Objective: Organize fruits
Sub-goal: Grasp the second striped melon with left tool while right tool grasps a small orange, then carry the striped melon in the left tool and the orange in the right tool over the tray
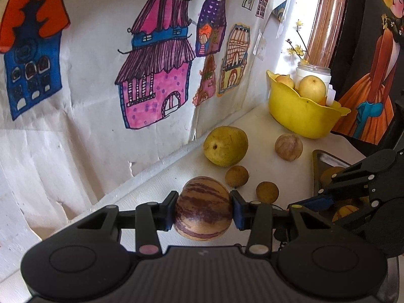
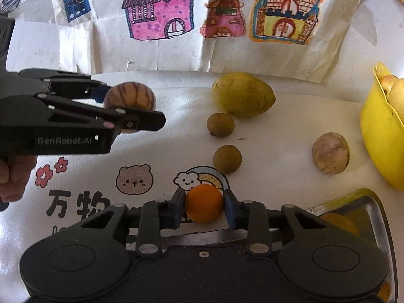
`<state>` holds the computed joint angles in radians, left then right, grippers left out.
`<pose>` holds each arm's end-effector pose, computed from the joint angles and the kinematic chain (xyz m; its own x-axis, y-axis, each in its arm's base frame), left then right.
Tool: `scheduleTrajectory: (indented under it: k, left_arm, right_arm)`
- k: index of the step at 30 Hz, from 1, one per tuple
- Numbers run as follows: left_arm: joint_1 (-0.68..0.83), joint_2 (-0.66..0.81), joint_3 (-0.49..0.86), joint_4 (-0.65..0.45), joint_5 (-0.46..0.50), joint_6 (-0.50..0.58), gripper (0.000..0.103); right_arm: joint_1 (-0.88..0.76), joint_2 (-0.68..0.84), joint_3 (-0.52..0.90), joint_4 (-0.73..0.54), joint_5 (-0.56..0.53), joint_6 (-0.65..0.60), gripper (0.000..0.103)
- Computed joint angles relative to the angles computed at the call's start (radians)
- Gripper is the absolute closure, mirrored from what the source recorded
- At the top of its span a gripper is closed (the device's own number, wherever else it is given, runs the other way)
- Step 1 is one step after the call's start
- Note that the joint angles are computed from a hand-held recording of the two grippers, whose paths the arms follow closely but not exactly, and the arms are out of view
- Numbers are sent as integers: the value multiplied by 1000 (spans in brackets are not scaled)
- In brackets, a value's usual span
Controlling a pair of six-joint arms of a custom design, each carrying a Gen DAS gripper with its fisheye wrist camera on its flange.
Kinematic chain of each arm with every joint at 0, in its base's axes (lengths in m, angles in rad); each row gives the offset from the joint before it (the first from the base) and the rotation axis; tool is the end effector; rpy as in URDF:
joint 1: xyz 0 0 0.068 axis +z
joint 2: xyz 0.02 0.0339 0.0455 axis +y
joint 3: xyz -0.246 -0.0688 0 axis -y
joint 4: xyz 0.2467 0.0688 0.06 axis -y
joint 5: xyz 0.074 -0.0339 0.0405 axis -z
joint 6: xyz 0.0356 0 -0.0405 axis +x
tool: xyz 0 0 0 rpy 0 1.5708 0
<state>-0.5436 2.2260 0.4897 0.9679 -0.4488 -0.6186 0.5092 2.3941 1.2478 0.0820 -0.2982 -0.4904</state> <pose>0.2345 -0.1237 -0.0184 -0.6000 -0.2479 -0.7606 -0.1828 0.9681 -0.1713 0.3521 0.2086 -0.0138 -0.3955 -0.7364 -0.5489 -0.8804 0.4742 -0.0018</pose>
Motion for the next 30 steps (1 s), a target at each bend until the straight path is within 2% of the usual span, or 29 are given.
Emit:
scheduleTrajectory:
  k: [2,5,12,21,30]
  left_arm:
    - [1,1,2,-5,1,-6,56]
    - [-6,-17,-9,-16,-11,-15,56]
    - [-91,-140,-82,-73,-85,-46,56]
    - [-348,-271,-98,-303,-228,-202,56]
    - [-570,-305,0,-539,-315,-361,56]
  right_arm:
    - [-4,-2,-3,-12,-26,11,70]
    - [-2,-35,-60,40,-26,38,71]
    - [-14,-224,-299,168,-65,84,71]
    - [-122,-458,-687,410,-119,133,71]
    - [-274,-696,-986,476,-191,87,71]
